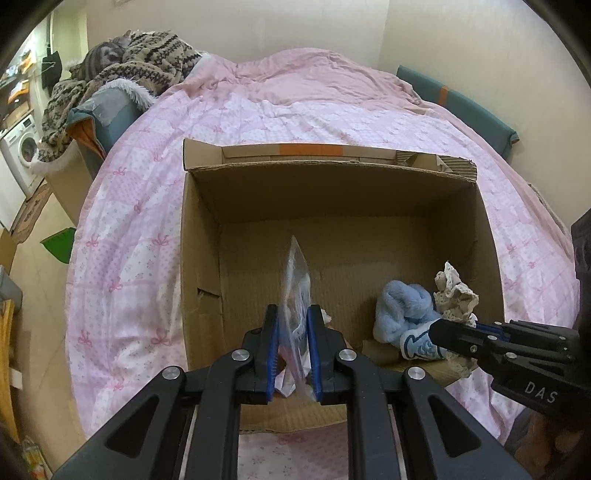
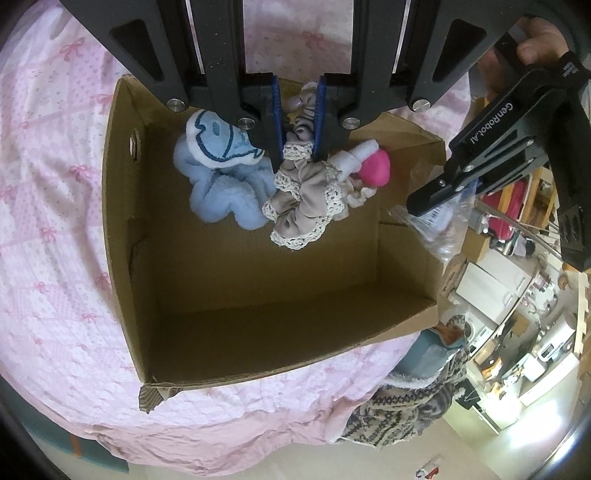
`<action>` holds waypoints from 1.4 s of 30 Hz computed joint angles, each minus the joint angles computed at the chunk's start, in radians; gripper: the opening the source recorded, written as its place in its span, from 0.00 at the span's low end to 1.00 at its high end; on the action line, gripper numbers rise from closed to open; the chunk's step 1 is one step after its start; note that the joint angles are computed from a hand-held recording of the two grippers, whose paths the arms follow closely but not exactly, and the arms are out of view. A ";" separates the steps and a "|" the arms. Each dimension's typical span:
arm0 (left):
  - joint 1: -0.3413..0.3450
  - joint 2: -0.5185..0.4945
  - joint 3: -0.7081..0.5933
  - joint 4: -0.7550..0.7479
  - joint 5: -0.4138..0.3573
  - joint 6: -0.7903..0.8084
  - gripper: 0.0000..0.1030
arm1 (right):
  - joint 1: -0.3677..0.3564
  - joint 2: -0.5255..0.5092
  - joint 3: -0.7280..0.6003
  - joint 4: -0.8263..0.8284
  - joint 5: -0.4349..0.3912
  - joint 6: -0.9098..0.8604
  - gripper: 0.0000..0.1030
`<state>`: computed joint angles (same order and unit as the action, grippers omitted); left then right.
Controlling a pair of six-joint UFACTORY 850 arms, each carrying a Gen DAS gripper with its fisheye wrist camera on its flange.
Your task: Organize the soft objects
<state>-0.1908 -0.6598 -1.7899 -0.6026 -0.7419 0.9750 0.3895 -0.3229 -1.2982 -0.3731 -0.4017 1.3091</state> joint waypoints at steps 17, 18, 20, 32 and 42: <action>-0.001 0.042 0.058 -0.039 0.101 0.057 0.52 | 0.000 0.021 0.022 -0.054 0.010 0.071 0.21; -0.002 0.048 0.066 -0.049 0.111 0.071 0.53 | -0.001 0.023 0.025 -0.054 0.013 0.075 0.21; 0.000 0.054 0.071 -0.062 0.120 0.083 0.55 | -0.001 0.028 0.029 -0.071 0.018 0.094 0.23; 0.026 0.090 0.075 -0.143 0.157 0.107 0.56 | 0.041 0.124 0.094 -0.585 -0.008 0.631 0.73; 0.074 0.204 0.145 -0.227 0.225 0.143 0.60 | 0.127 0.172 0.056 -0.706 -0.187 0.665 0.79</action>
